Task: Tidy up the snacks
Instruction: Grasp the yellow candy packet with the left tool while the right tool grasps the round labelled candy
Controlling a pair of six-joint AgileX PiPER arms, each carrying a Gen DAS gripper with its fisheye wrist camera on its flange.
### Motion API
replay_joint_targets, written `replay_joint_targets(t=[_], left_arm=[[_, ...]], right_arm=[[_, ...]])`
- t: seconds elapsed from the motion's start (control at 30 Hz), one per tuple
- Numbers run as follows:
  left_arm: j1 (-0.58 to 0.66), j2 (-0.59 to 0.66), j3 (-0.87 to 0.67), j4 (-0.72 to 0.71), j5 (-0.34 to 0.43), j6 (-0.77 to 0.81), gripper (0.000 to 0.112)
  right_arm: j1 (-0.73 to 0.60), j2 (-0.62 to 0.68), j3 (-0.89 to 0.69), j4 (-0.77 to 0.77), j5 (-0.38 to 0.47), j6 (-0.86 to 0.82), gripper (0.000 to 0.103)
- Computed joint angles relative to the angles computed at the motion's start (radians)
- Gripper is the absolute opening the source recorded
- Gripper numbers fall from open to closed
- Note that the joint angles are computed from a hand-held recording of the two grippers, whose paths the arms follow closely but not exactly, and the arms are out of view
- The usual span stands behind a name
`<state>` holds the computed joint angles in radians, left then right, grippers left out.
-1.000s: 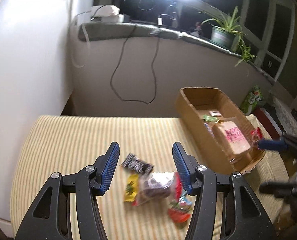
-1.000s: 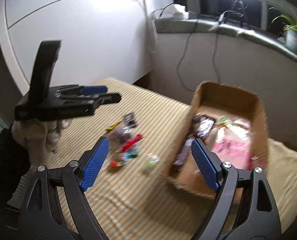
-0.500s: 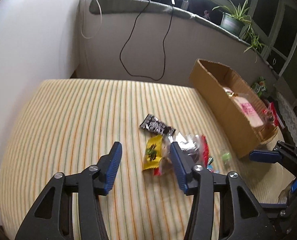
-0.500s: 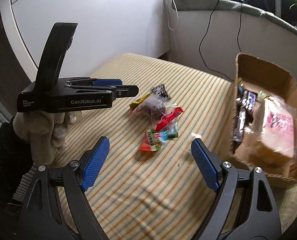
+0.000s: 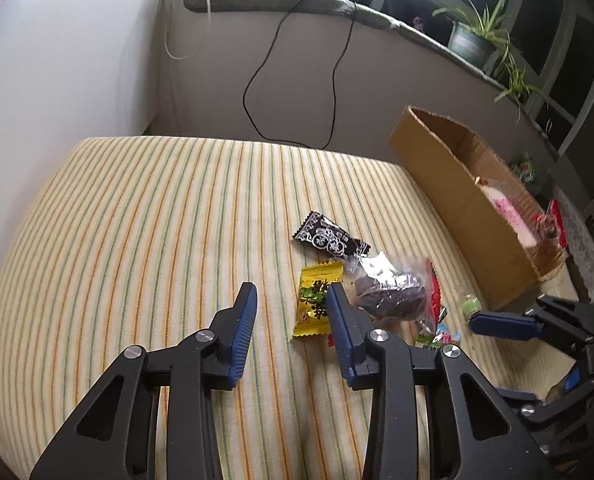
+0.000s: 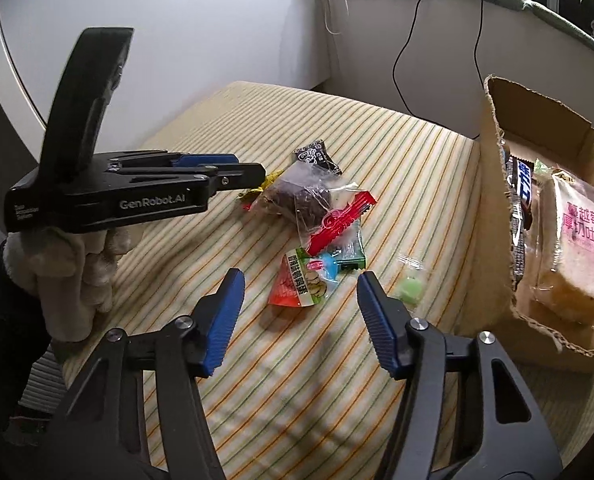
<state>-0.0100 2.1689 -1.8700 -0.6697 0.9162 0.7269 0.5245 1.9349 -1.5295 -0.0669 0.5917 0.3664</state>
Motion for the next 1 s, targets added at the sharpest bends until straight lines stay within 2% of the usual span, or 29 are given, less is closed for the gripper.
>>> replay_joint_targets(t=[0.2, 0.53, 0.63, 0.7, 0.83, 1.0], left_arm=[[0.003, -0.006, 0.009, -0.004, 0.007, 0.039, 0.034], [-0.046, 0.018, -0.016, 0.083, -0.008, 0.009, 0.034], [-0.056, 0.014, -0.013, 0.104, -0.019, 0.004, 0.032], [-0.065, 0.008, 0.000, 0.122, -0.041, -0.002, 0.024], [-0.075, 0.000, 0.026, 0.128, -0.074, 0.016, 0.021], [-0.072, 0.001, 0.026, 0.123, -0.076, 0.021, 0.017]], right_arm=[[0.000, 0.023, -0.024, 0.004, 0.011, -0.008, 0.060], [0.005, 0.077, -0.085, -0.007, 0.046, -0.006, 0.045], [0.003, 0.088, -0.095, -0.004, 0.050, -0.010, 0.043], [0.007, 0.095, -0.105, -0.014, 0.054, -0.007, 0.042], [0.017, 0.104, -0.127, -0.035, 0.074, -0.006, 0.039], [0.045, 0.115, -0.149, -0.099, 0.101, 0.025, 0.037]])
